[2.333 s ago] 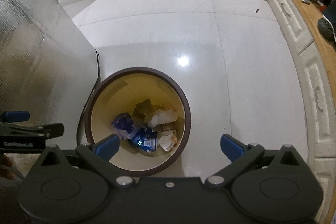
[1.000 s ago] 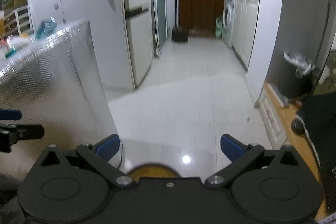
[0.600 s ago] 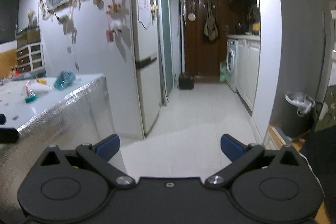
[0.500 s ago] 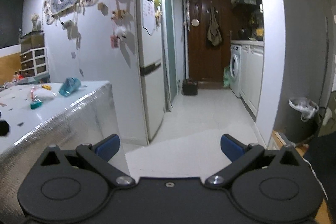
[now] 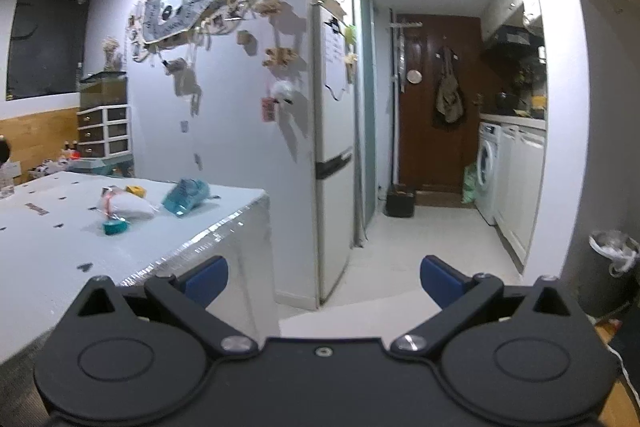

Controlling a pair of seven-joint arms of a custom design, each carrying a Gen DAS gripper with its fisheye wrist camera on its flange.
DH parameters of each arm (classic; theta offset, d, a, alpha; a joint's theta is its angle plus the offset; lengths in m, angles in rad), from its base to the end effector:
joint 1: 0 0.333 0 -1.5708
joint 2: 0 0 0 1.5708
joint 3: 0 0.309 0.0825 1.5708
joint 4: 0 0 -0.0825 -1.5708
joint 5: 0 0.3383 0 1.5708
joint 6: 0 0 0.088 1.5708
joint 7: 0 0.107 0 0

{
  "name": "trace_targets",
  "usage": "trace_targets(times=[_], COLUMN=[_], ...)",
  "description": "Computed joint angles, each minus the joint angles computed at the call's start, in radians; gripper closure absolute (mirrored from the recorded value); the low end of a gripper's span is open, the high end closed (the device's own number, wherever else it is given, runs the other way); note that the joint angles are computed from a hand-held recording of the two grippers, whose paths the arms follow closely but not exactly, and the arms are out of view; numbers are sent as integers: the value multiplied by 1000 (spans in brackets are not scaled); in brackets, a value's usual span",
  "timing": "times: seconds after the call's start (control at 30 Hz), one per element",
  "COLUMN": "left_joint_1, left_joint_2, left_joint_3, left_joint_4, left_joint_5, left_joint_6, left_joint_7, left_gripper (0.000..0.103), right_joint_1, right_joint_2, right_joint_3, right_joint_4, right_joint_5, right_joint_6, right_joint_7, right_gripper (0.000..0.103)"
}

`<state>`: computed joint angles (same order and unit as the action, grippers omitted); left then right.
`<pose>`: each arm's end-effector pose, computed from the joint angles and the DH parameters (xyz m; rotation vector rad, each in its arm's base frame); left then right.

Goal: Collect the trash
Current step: 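Raise both open tools from the bin and return them to the counter, then close the left tool on the clear plastic bag while the right tool grasps the teal bottle cap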

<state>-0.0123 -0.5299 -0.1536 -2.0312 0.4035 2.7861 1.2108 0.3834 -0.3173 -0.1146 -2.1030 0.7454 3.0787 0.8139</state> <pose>0.3652 -0.1074 0.7930 -1.2867 1.4510 -0.9798 0.4547 0.0575 0.6920 -1.5384 1.1436 -0.8352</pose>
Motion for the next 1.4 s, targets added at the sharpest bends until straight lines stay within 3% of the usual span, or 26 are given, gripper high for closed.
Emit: trace_targets(times=[0.23,0.47,0.6,0.8,0.87,1.03,1.2,1.4], left_joint_1=[52,49,55,95,114,177,253,299], left_joint_2=[130,338,455,583,609,648,667,707], left_joint_3=[41,98,116,105,97,63,36,40], left_joint_4=[132,332,437,543,557,578,597,620], left_joint_5=[4,-106,-214,-381,-412,-621,-960,-1154], left_joint_6=[27,-2,-4,-75,-95,-138,-217,-257], left_joint_7=[29,92,146,237,261,463,681,741], left_gripper=[0,0,0,0,0,0,0,4], right_joint_1=[63,29,-10,-37,-52,-15,-13,45], right_joint_2=[68,196,298,458,507,610,718,852], right_joint_3=[13,97,155,214,246,232,283,265], right_joint_4=[94,250,375,562,621,758,936,1164], right_joint_5=[31,23,-44,-170,-165,-292,-304,-372], right_joint_6=[4,-7,-21,-54,-71,-165,-329,-486], right_joint_7=[-51,-31,57,206,200,327,351,475], right_gripper=[0,0,0,0,0,0,7,10])
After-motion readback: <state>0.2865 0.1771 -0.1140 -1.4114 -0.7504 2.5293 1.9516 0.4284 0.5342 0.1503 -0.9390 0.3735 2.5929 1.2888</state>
